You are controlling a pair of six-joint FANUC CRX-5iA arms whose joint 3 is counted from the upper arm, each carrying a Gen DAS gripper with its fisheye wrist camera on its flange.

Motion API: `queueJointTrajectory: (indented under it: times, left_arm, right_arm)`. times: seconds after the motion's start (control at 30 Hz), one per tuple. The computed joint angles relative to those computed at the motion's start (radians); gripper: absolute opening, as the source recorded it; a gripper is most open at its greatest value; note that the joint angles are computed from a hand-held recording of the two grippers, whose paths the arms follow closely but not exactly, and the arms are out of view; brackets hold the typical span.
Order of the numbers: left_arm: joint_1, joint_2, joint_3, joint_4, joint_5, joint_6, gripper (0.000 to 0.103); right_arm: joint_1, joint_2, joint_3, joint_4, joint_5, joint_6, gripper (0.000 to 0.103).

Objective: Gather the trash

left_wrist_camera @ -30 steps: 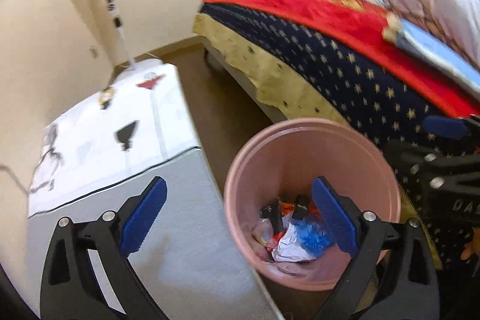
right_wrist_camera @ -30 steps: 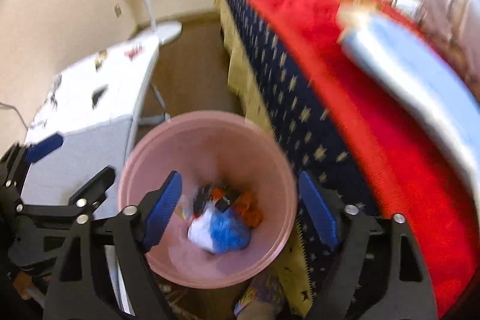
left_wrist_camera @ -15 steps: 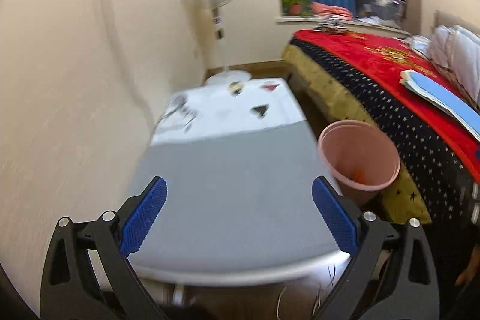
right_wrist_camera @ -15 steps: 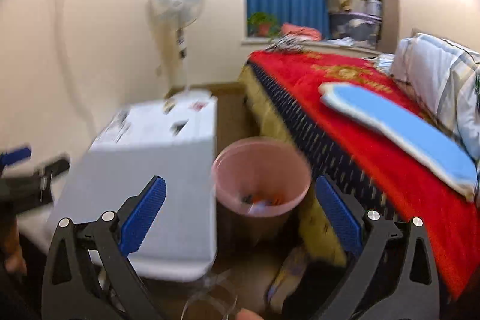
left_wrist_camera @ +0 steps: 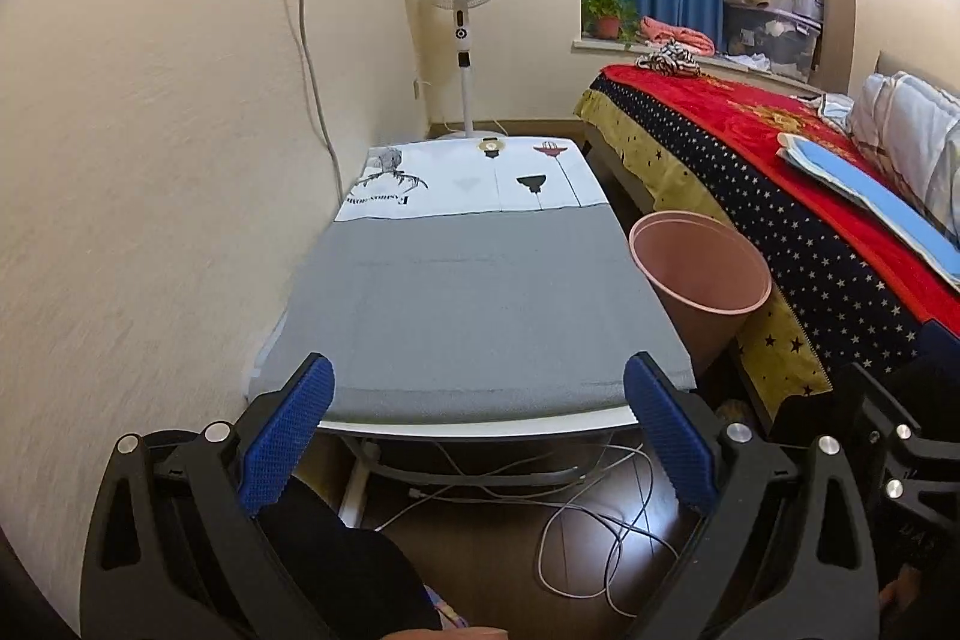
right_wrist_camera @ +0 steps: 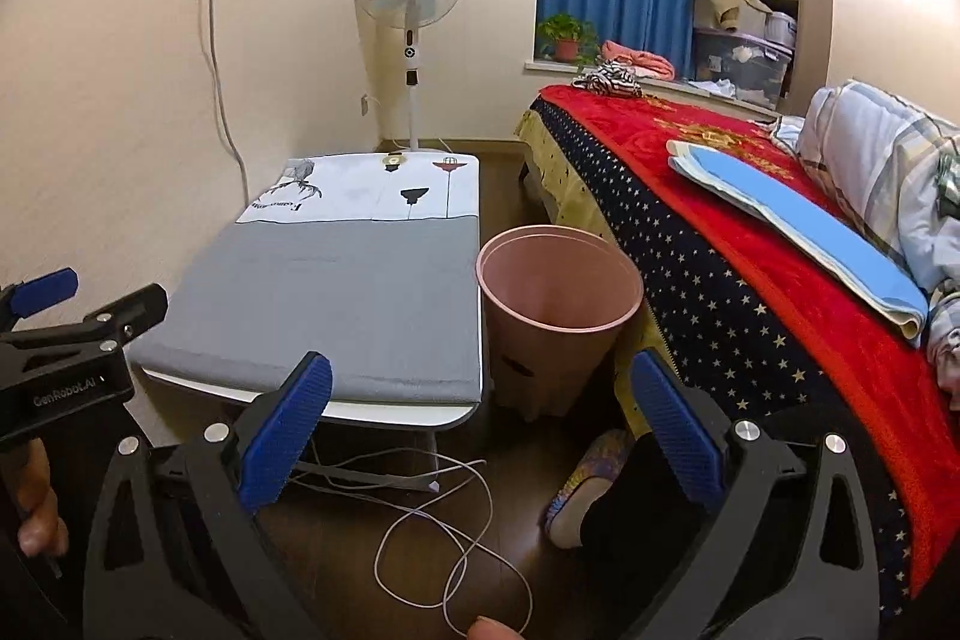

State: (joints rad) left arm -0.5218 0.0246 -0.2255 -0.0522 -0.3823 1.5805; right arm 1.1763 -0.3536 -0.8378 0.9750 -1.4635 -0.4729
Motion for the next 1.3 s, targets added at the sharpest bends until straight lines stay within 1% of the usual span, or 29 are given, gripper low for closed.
queueJointTrajectory:
  times: [0.13,0.3,0.53,0.63,0.9,1.0,1.3]
  left_arm:
    - [0.005,-0.008,-0.011,0.028,0.001,-0.020,0.094]
    - [0.003,-0.022,-0.024,0.019,0.015,-0.018,0.094]
    - [0.006,-0.026,-0.042,0.062,0.029,-0.059,0.094]
    - [0.005,-0.025,-0.039,0.051,0.027,-0.050,0.094]
    - [0.007,-0.022,-0.040,0.065,0.028,-0.069,0.094]
    - [0.004,-0.025,-0.037,0.039,0.027,-0.047,0.094]
    - [0.002,-0.026,-0.031,0.024,0.021,-0.031,0.094]
  right_arm:
    - [0.001,-0.002,0.005,0.000,0.003,0.021,0.098]
    - [0.012,0.003,0.010,0.003,-0.007,0.026,0.098]
    - [0.017,0.008,0.016,0.003,-0.017,0.027,0.098]
    - [0.017,0.009,0.018,0.001,-0.018,0.029,0.098]
    - [0.019,0.011,0.018,0.005,-0.022,0.033,0.098]
    - [0.021,0.012,0.018,0.003,-0.024,0.033,0.098]
    - [0.026,0.011,0.015,0.008,-0.031,0.020,0.098]
